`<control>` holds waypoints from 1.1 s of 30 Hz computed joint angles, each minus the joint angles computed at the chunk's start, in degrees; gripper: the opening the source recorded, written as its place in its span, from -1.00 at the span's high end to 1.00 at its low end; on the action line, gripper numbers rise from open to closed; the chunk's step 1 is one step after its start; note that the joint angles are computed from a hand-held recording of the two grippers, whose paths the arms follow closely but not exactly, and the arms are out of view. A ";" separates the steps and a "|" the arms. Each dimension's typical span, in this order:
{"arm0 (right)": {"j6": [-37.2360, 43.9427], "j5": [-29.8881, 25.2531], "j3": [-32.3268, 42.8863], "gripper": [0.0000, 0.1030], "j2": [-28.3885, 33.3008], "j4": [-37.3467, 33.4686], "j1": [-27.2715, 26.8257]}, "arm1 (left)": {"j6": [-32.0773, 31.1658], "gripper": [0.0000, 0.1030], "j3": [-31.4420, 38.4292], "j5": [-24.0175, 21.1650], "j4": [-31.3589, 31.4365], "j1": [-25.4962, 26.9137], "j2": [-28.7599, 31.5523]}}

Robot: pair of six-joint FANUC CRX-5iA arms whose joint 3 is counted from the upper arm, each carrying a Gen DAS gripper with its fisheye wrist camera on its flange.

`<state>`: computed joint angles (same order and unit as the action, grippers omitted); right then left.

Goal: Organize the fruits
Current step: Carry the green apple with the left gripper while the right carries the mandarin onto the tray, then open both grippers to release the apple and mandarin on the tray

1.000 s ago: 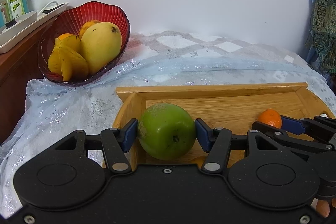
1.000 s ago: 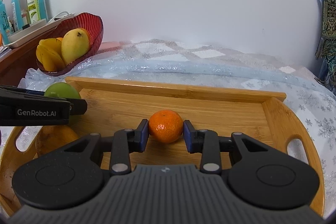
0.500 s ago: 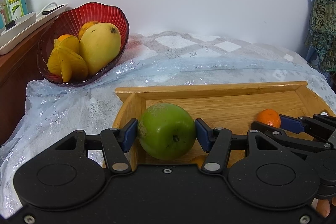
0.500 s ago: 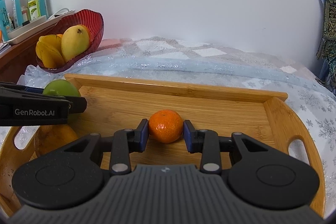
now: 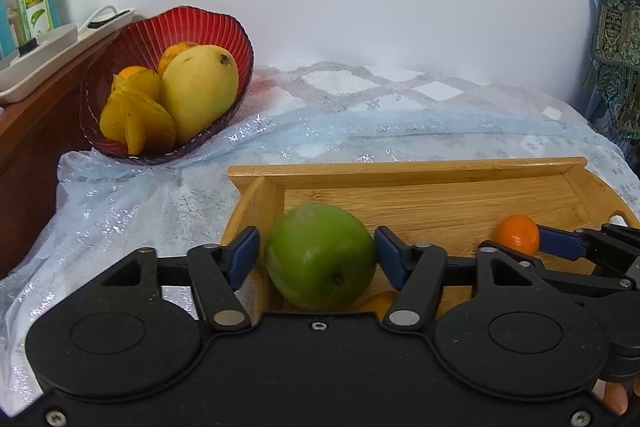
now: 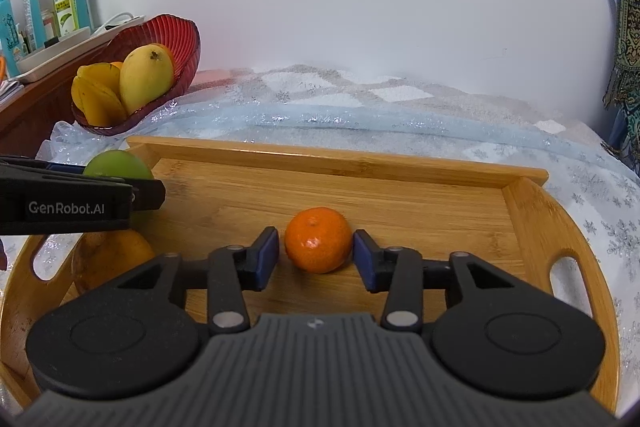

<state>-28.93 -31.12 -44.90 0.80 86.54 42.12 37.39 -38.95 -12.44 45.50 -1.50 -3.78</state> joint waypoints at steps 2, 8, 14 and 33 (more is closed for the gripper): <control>-0.56 -0.11 -0.25 -0.28 -0.33 0.01 0.15 | -1.08 -0.33 -0.62 0.39 1.01 -0.14 -0.62; -1.65 -1.39 -1.44 -0.40 -1.83 1.57 0.97 | -4.01 -0.48 -2.76 -0.02 3.64 0.04 -3.34; -2.29 -3.82 -3.36 -0.55 -4.42 3.07 2.96 | -5.96 -0.61 -5.77 -1.02 5.36 0.89 -7.66; -13.74 -14.62 -13.82 -0.78 -16.70 6.35 14.69 | -9.01 -0.79 -18.51 -10.35 7.72 8.31 -28.26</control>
